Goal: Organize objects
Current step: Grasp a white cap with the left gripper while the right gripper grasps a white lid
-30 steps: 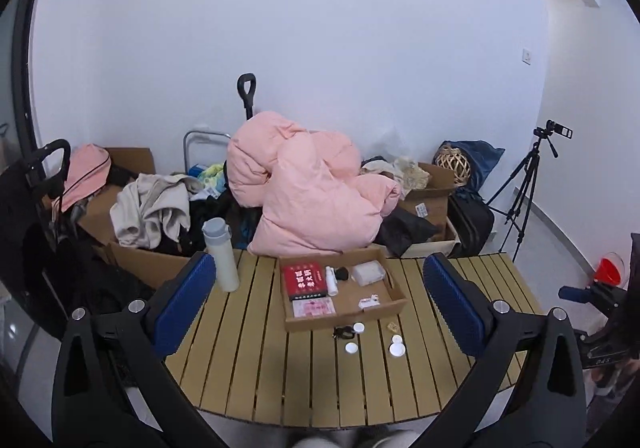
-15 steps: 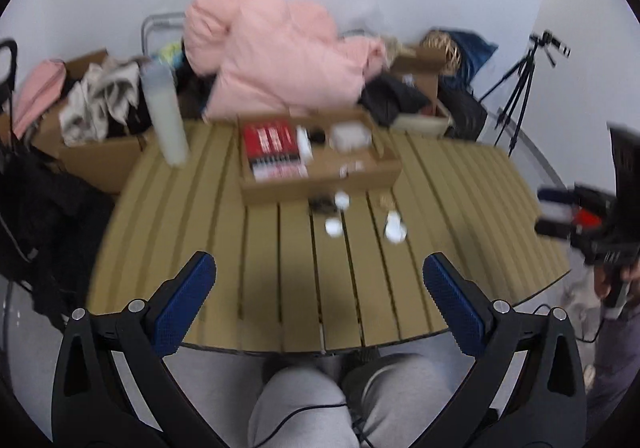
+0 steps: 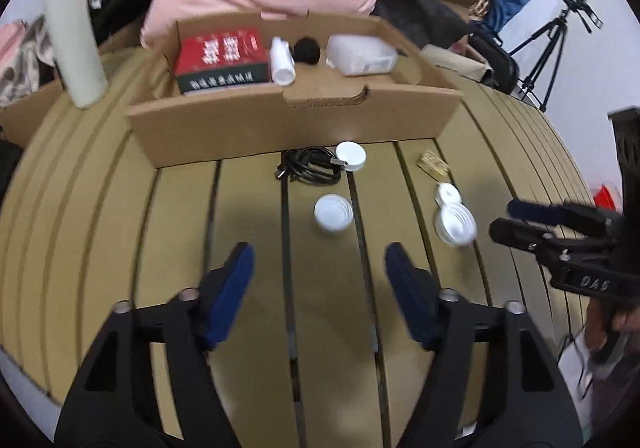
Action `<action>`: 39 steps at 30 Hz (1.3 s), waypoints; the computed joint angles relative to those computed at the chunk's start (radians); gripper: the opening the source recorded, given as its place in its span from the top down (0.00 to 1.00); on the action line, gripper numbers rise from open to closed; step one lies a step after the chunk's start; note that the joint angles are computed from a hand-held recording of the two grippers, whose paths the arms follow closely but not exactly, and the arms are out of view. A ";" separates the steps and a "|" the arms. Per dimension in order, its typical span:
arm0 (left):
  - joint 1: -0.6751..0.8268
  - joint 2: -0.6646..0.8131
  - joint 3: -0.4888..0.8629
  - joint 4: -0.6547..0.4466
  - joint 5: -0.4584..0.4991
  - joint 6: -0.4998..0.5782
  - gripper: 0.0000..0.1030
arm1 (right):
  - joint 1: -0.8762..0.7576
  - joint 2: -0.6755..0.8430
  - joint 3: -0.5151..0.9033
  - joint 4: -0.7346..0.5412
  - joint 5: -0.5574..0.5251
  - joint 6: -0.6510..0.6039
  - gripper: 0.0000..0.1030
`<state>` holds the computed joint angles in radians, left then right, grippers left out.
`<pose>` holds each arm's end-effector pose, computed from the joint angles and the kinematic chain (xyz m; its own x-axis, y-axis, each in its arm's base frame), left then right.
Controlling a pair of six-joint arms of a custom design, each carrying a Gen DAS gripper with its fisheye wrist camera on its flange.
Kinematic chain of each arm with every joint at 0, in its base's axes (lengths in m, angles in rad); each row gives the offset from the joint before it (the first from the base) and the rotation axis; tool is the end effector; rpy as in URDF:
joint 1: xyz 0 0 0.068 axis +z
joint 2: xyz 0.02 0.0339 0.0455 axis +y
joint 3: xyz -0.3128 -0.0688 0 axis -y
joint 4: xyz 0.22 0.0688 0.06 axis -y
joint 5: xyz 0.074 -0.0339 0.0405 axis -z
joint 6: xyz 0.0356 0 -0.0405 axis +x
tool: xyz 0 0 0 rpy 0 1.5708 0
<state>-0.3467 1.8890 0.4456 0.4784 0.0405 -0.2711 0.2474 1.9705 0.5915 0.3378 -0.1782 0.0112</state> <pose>0.2513 -0.0923 0.1099 -0.8416 0.0196 -0.5397 0.1410 0.9727 -0.1846 0.2870 0.0790 0.1030 -0.8404 -0.2009 -0.5034 -0.3184 0.9346 0.1586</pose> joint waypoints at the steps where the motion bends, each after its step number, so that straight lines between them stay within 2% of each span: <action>1: 0.008 0.032 0.020 0.006 0.012 -0.006 0.43 | -0.014 0.047 0.031 0.007 -0.016 0.015 0.55; 2: 0.014 0.065 0.044 0.009 0.020 -0.012 0.44 | -0.020 0.075 0.050 0.011 -0.028 0.023 0.56; 6: 0.012 0.163 0.118 0.000 0.024 0.001 0.70 | 0.003 0.151 0.103 0.006 0.009 0.020 0.64; 9: -0.005 0.204 0.138 0.003 -0.031 -0.001 0.78 | 0.012 0.182 0.115 0.017 0.037 0.026 0.71; 11: -0.010 0.205 0.124 0.035 -0.032 -0.003 0.82 | 0.028 0.186 0.102 0.048 0.078 0.030 0.85; 12: -0.014 0.208 0.125 0.038 -0.038 0.000 0.91 | 0.032 0.186 0.090 0.068 0.091 0.035 0.86; 13: -0.022 0.210 0.127 0.035 -0.053 0.000 0.93 | 0.033 0.190 0.086 0.078 0.089 0.038 0.92; 15: -0.029 0.207 0.134 0.016 -0.070 -0.007 0.98 | 0.037 0.186 0.079 0.083 0.093 0.044 0.93; 17: -0.023 0.199 0.135 -0.008 -0.042 -0.012 0.98 | 0.036 0.179 0.073 0.073 0.085 0.054 0.93; 20: -0.021 0.151 0.072 0.015 -0.023 -0.032 0.99 | 0.034 0.137 0.027 0.086 0.074 0.061 0.94; 24: -0.013 0.002 -0.053 0.019 -0.008 -0.061 0.99 | 0.027 0.025 -0.067 0.101 0.072 0.078 0.94; 25: -0.013 -0.069 -0.087 -0.011 -0.013 -0.067 0.99 | 0.029 -0.028 -0.102 0.100 0.074 0.083 0.94; 29: 0.001 -0.407 -0.178 -0.188 -0.020 -0.082 0.99 | 0.029 -0.243 -0.211 0.063 0.081 0.090 0.94; 33: 0.017 -0.737 -0.145 -0.476 -0.024 -0.092 0.99 | 0.032 -0.474 -0.275 -0.033 0.073 0.113 0.94; 35: -0.007 -0.821 -0.122 -0.568 -0.071 -0.104 0.99 | 0.037 -0.583 -0.297 -0.076 0.075 0.126 0.94; 37: -0.036 -0.878 -0.115 -0.614 -0.097 -0.127 0.99 | 0.035 -0.654 -0.310 -0.117 0.078 0.136 0.94; 39: -0.032 -0.890 -0.122 -0.611 -0.046 -0.132 0.99 | 0.039 -0.690 -0.320 -0.148 0.088 0.146 0.94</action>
<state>-0.3783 0.9990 0.3232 -0.1324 -0.0055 -0.4032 0.2860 1.2801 0.2718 0.1896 -0.0904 0.1570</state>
